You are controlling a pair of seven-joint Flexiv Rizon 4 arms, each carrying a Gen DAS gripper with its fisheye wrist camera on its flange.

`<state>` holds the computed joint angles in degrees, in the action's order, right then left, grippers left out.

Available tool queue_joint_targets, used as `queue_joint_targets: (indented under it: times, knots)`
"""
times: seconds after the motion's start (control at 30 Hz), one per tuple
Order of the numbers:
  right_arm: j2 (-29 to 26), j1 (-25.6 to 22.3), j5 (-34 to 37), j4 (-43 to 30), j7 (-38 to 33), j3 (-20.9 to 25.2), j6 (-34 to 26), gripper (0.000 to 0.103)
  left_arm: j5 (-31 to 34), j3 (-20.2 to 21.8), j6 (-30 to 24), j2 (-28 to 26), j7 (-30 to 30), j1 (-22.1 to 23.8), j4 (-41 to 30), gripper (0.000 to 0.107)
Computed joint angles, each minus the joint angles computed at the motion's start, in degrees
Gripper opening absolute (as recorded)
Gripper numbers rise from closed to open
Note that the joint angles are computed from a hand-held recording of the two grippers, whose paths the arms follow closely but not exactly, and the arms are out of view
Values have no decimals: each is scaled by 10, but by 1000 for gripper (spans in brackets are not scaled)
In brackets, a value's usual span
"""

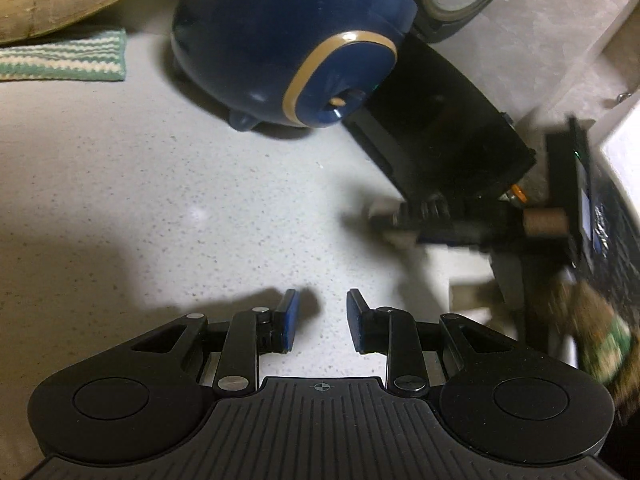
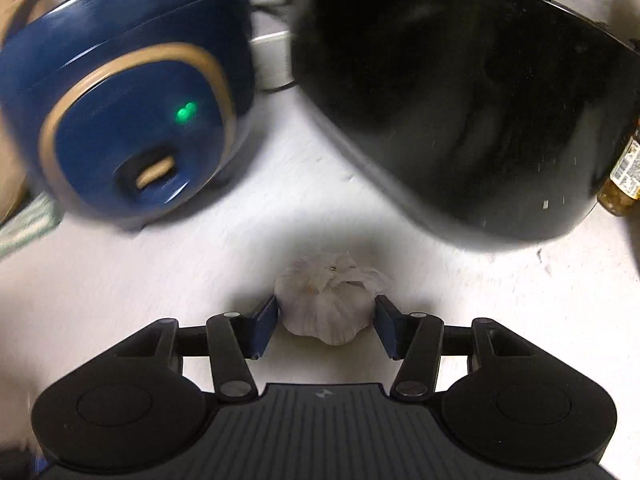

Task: Collect trash
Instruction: 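Lower the right gripper onto the white garlic bulb and grasp it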

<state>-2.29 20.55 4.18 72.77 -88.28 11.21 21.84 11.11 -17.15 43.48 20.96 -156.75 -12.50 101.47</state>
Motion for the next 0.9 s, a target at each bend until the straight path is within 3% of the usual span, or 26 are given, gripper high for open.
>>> queue_joint_targets:
  times: [0.17,0.27,0.37,0.47,0.6,0.67,0.83,0.9]
  knots:
    - [77,-25,93,49,-48,-9,-47,52,-13,9,33,-21,30,-13,-4,30]
    - [111,-31,113,78,-57,-16,-52,53,-27,14,53,-41,57,-24,-14,30]
    - [143,-39,111,110,-37,-19,-40,54,-25,12,63,-62,82,-31,-33,30]
    - [177,-48,90,146,-16,-20,-18,66,-25,12,66,-86,119,-44,-56,30]
    - [224,-63,72,193,1,-32,2,68,-15,9,73,-119,165,-63,-91,30]
    - [243,-73,63,211,12,-40,7,68,3,3,58,-140,200,-73,-121,30]
    - [275,-98,38,244,43,-57,8,69,128,-30,-79,-198,262,-108,-235,32]
    - [282,-105,34,251,57,-62,8,69,143,-27,-98,-212,278,-125,-256,34]
